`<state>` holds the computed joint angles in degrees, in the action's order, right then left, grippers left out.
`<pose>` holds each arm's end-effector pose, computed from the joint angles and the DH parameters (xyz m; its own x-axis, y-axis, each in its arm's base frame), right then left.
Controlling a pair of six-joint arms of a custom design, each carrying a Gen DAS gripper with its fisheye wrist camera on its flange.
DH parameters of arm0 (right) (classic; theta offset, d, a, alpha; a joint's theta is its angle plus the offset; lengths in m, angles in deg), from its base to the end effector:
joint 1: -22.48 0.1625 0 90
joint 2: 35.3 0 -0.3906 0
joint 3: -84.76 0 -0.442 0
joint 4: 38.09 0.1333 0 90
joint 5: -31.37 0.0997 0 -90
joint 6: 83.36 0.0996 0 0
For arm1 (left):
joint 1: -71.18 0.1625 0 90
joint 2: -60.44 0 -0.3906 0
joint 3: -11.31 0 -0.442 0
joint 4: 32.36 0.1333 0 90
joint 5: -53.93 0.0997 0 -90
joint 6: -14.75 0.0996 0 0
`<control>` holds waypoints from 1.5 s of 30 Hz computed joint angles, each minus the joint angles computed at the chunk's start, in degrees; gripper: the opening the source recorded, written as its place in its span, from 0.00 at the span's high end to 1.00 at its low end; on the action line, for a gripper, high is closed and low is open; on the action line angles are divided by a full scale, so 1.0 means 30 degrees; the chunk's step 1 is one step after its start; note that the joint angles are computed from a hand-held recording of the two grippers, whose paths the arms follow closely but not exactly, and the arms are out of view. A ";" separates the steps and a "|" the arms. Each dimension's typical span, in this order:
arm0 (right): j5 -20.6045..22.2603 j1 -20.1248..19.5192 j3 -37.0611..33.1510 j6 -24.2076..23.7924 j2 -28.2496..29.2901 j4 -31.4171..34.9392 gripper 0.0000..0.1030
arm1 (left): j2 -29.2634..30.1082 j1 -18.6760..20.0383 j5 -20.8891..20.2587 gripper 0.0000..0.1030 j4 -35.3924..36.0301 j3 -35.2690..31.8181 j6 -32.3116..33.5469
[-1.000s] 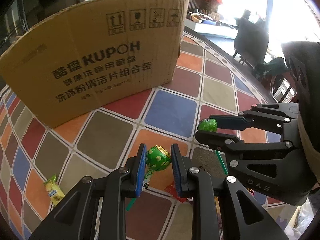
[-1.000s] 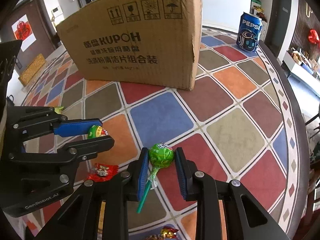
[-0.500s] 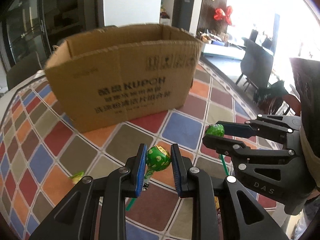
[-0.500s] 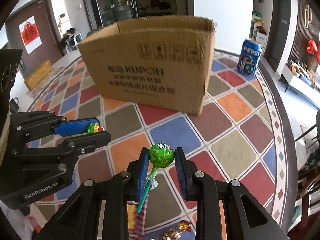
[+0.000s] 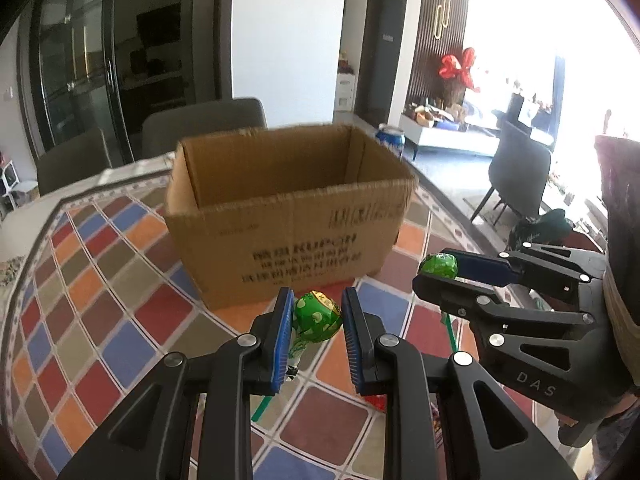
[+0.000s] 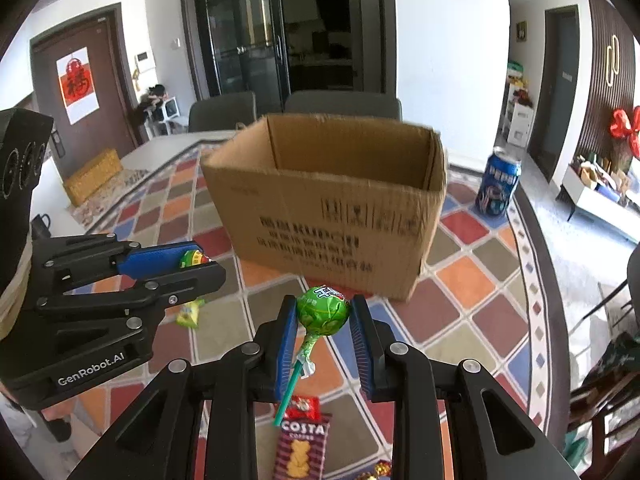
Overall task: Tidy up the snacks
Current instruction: 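Carry both lollipops over the box and open both tools to drop them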
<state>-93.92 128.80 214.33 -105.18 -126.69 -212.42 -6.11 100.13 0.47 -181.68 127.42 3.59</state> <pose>0.2036 -0.4256 0.2953 -0.7636 -0.0889 0.6396 -0.5154 0.6806 -0.5207 -0.3915 -0.4367 0.1225 -0.6351 0.5495 -0.5429 0.7537 0.5946 -0.2799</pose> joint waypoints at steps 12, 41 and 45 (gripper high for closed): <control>0.0131 0.0984 -0.1551 -0.0556 0.0785 -0.1240 0.73 | 0.0359 -0.0030 0.1390 0.76 -0.1090 -0.1557 0.1530; 0.0676 0.0173 -0.6883 -0.1405 0.4487 -0.0326 0.73 | 0.4113 0.2196 0.1382 0.76 -0.0696 -0.7078 0.3837; 0.0734 -0.0219 -0.7352 -0.1307 0.4900 -0.0119 0.73 | 0.4720 0.2514 0.1245 0.76 -0.0340 -0.7684 0.3715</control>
